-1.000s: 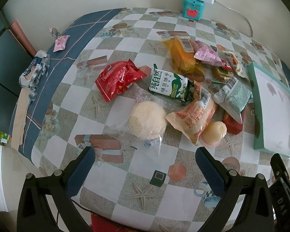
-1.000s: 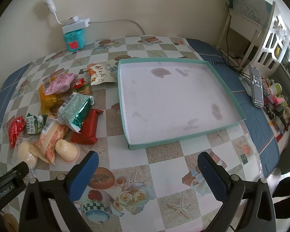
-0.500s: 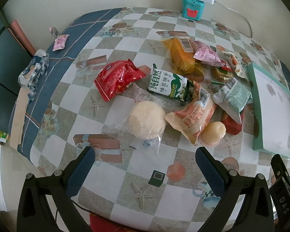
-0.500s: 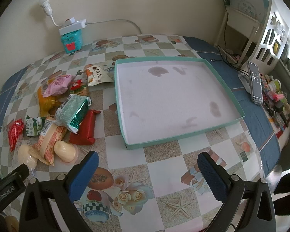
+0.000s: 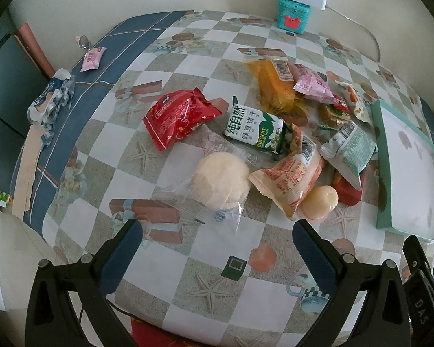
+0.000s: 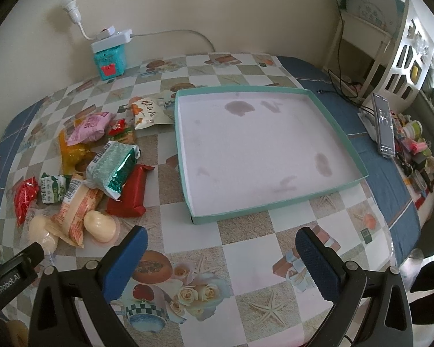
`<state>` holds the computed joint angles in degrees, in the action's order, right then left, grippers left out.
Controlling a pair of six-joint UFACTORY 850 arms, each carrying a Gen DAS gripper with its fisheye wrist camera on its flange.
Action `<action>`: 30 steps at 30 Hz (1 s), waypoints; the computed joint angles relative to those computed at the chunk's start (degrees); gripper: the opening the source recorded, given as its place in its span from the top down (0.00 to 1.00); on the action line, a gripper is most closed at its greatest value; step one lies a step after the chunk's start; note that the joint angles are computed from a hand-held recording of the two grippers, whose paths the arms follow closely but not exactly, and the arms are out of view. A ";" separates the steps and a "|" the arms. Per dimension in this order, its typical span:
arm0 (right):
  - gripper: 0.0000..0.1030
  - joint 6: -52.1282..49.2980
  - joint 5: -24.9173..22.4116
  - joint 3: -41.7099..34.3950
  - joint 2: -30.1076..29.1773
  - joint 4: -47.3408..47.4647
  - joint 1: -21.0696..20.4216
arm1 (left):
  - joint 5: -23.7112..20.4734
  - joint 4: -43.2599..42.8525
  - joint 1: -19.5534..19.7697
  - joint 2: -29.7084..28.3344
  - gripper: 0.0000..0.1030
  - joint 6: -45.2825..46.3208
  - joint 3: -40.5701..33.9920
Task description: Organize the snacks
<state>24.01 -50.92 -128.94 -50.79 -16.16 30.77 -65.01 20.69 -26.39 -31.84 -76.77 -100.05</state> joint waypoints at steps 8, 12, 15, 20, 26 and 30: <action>0.00 -0.17 -0.06 0.03 0.02 0.03 0.00 | 0.17 -0.13 0.03 0.15 0.00 -0.20 0.24; 0.00 -0.23 -0.07 0.15 0.03 -0.14 0.10 | 0.33 -0.20 0.07 0.23 0.00 -0.24 0.37; 0.00 -0.24 -0.17 0.02 -0.05 -0.11 0.12 | 0.31 -0.29 0.08 0.23 0.00 -0.26 0.35; 0.00 -0.30 -0.12 -0.04 -0.09 -0.12 0.09 | 0.42 -0.32 0.12 0.29 0.00 -0.28 0.43; 0.00 -1.51 0.50 0.16 -0.04 0.72 0.26 | 1.17 -0.50 0.29 0.87 0.00 -1.32 1.34; 0.00 -8.57 2.23 -0.32 -0.36 6.98 0.62 | 2.33 -0.54 1.28 3.29 0.00 -6.49 4.70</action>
